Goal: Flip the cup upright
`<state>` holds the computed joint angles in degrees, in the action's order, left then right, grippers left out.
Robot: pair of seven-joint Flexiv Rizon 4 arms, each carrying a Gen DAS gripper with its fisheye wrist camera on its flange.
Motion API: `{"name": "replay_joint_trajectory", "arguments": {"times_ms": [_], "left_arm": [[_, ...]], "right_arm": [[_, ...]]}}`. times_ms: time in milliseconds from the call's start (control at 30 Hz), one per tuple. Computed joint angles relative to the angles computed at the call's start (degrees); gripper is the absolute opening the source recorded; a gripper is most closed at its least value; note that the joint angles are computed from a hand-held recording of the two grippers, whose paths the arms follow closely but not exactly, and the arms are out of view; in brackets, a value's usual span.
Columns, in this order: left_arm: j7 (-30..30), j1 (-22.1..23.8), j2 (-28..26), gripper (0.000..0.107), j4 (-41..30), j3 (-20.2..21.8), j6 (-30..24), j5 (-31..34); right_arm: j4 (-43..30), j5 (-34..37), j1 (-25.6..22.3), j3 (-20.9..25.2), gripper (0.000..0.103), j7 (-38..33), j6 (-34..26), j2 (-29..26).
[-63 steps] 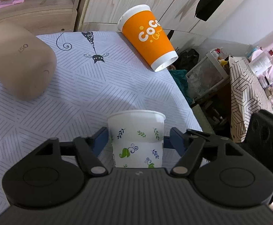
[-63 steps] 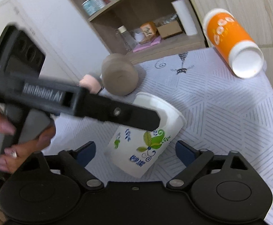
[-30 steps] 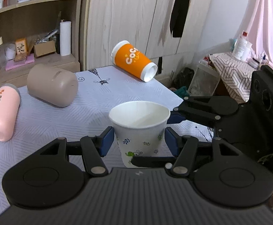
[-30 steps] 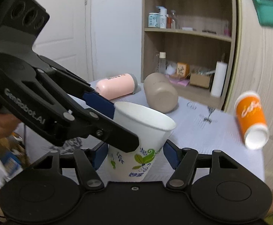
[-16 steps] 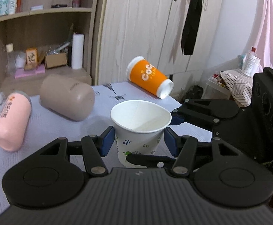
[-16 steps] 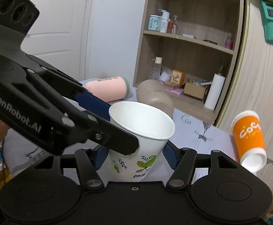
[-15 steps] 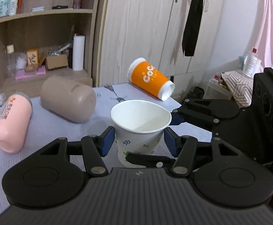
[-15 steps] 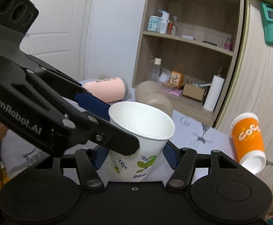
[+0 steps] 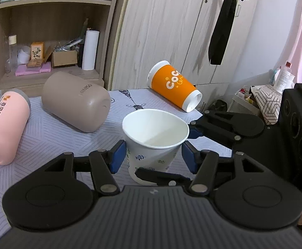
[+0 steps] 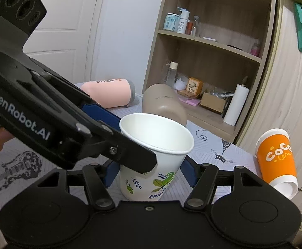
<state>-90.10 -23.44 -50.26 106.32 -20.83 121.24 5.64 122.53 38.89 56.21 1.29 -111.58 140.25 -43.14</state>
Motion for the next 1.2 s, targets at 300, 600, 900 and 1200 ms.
{"name": "replay_joint_trajectory", "arguments": {"times_ms": [300, 600, 900, 1200], "left_arm": [[-0.4, -2.3, 1.2, 0.064, 1.2, 2.2, 0.6, -2.6], [-3.4, -3.0, 3.2, 0.07, 5.4, 2.8, 5.5, -3.6], [2.6, -19.5, 8.7, 0.072, 13.1, 14.2, 10.9, -27.3], [9.8, -27.3, 12.8, 0.078, 19.9, 14.0, 19.1, -46.0]], "right_arm": [[0.6, -0.8, -0.7, 1.3, 0.075, 1.8, 1.1, 0.1], [1.4, 2.5, 0.2, 2.0, 0.083, 3.0, 2.5, 0.9], [1.9, 13.6, 3.3, 5.1, 0.083, 3.5, 5.3, 4.2], [0.1, 26.2, 4.4, 10.2, 0.085, -3.7, 14.8, 6.7]]}}
